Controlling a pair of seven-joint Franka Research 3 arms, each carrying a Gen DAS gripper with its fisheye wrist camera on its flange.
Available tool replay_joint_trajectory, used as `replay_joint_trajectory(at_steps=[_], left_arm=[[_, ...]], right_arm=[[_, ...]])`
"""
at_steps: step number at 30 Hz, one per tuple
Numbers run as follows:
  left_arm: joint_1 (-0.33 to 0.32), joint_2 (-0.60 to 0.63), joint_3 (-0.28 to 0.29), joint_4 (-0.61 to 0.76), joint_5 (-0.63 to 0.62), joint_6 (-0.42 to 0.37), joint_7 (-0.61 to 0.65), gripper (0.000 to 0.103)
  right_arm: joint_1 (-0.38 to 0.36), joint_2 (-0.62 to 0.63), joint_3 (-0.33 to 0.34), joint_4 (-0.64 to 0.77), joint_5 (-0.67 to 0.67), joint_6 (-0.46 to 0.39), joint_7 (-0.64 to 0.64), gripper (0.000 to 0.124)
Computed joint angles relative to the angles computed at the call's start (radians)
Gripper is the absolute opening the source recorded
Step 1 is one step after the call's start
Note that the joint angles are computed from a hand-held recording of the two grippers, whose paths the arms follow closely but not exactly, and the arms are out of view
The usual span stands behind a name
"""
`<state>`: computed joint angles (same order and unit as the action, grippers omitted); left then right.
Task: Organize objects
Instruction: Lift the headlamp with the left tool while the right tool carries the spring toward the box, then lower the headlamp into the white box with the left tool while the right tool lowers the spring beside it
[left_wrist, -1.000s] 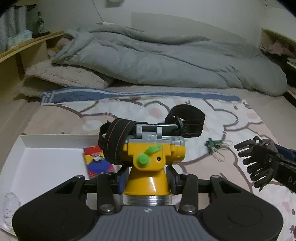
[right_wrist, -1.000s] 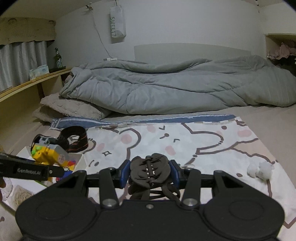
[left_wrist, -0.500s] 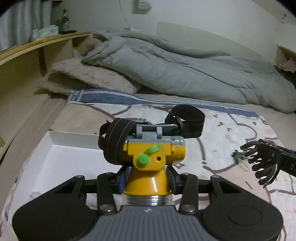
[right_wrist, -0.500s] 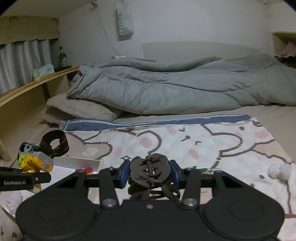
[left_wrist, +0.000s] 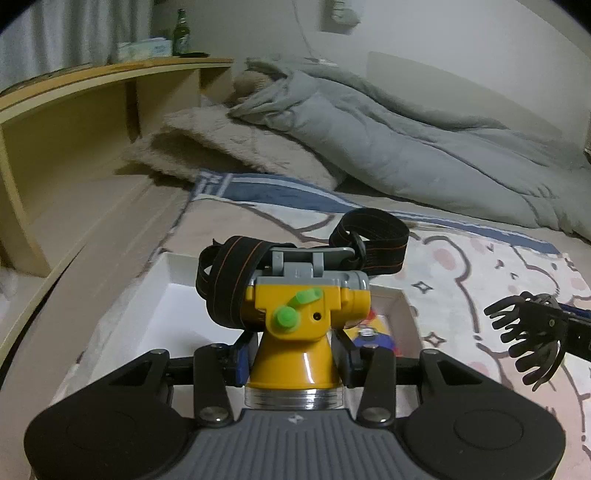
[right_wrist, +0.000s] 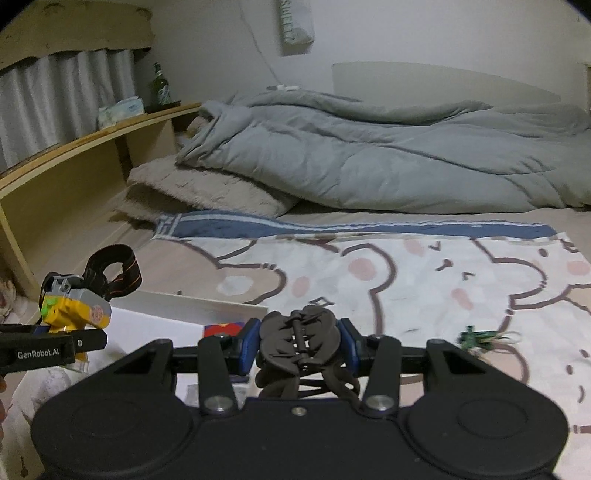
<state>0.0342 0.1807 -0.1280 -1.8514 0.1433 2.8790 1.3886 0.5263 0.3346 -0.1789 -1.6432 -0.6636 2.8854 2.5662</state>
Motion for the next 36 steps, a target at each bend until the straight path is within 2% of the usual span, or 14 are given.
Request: replay_joint_trajectory(at_steps=[7,13,19,21,25,28,29,31,33,36], left_arm=[[0.027,0.007,0.018,-0.01,0.005,0.024,0.006,0.045],[0.045,0.026,0.049,0.0,0.049,0.069,-0.043,0.045],[0.095,0.051,0.018,0.01,0.001,0.081,0.016,0.045],[0.097,0.061,0.016,0.017,0.007,0.067,0.038,0.045],[0.124,0.092,-0.023,0.055,-0.063,0.0,0.12,0.045],[0.126,0.109,-0.029,0.071,-0.088,-0.028,0.17,0.045],[0.123,0.115,-0.027,0.075,-0.088,-0.035,0.181,0.045],[0.118,0.128,-0.025,0.09,-0.087,-0.058,0.203,0.045],[0.107,0.142,-0.015,0.112,-0.077,-0.096,0.206,0.045],[0.095,0.153,-0.008,0.136,-0.069,-0.154,0.208,0.045]], right_arm=[[0.003,0.1,0.037,0.138,0.116,-0.039,-0.11,0.046],[-0.003,0.202,0.078,0.264,0.291,-0.046,-0.215,0.046],[0.013,0.343,0.105,0.45,0.436,-0.079,-0.322,0.046],[0.022,0.401,0.107,0.534,0.481,-0.102,-0.342,0.046],[0.037,0.504,0.109,0.685,0.559,-0.18,-0.345,0.046],[0.041,0.559,0.112,0.765,0.597,-0.236,-0.333,0.048],[0.047,0.57,0.104,0.778,0.602,-0.246,-0.314,0.06],[0.051,0.57,0.096,0.771,0.607,-0.252,-0.289,0.074],[0.037,0.552,0.121,0.74,0.626,-0.24,-0.313,0.073],[0.038,0.522,0.112,0.701,0.627,-0.243,-0.316,0.073]])
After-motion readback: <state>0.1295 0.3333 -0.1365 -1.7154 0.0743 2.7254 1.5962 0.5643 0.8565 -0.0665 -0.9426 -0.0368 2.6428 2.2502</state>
